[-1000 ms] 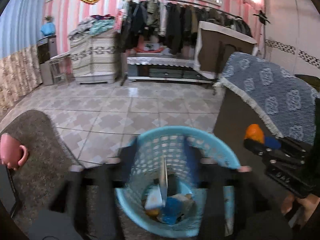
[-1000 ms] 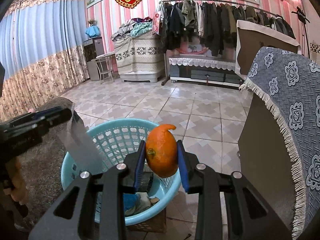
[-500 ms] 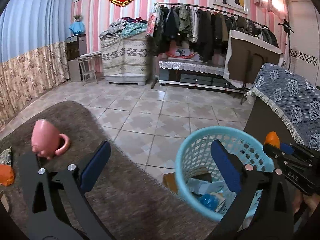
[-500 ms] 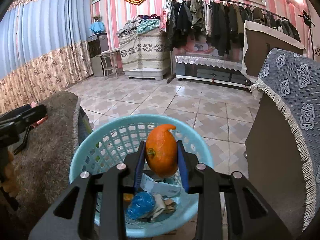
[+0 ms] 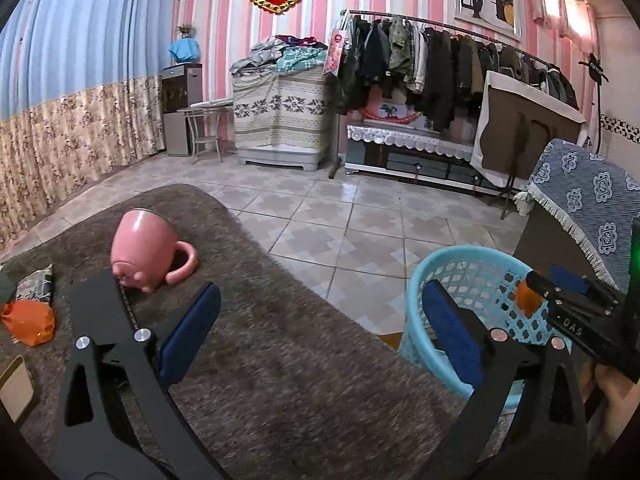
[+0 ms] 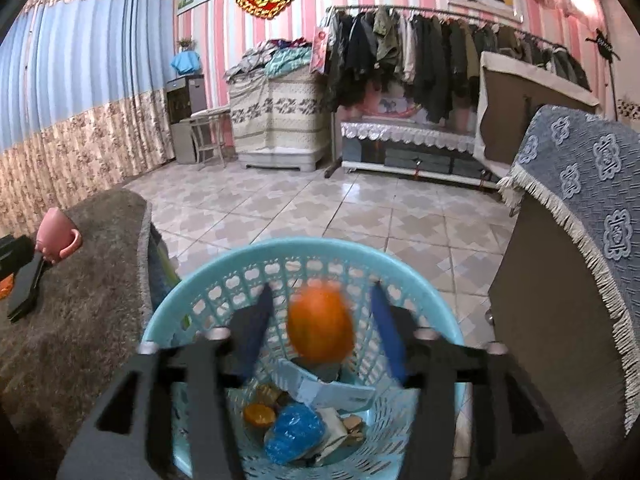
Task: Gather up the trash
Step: 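Open the left tool to drop the booklet while the right tool drops the tangerine, then move the left tool to the orange mesh bag and grasp it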
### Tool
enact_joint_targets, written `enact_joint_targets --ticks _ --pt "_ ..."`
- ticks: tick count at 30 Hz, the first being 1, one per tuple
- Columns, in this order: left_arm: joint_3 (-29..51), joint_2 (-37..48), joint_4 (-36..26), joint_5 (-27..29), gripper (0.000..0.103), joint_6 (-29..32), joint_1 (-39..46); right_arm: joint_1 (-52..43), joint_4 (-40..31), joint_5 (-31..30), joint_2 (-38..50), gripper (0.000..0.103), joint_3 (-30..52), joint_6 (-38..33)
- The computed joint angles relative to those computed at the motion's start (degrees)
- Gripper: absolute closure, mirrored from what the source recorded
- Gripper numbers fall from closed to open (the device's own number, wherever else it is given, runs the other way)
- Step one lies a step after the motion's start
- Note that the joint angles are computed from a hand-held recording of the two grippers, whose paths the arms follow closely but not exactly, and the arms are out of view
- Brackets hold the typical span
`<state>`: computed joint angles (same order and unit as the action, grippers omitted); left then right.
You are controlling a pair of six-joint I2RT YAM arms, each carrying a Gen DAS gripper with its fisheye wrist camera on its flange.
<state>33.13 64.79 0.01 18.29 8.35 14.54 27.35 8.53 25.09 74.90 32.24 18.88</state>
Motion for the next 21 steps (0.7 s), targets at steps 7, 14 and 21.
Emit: enact_joint_targets --ticks 7,14,21 --pt "-0.9 -1.8 -1.5 4.7 0.006 1.1 5.8 2.0 -3.2 4.5 -1.9 0.025 1.3 1.5" --pt "0.0 -2.5 -5.0 12.4 0.005 6.2 18.6 8.6 -5.1 8.6 -2.0 0.009 4.1 3.2" --pt "5.9 4.8 -7.3 17.4 0.005 15.4 33.6 16.4 -4.5 9.2 3.3 0.007 8.9 6.0"
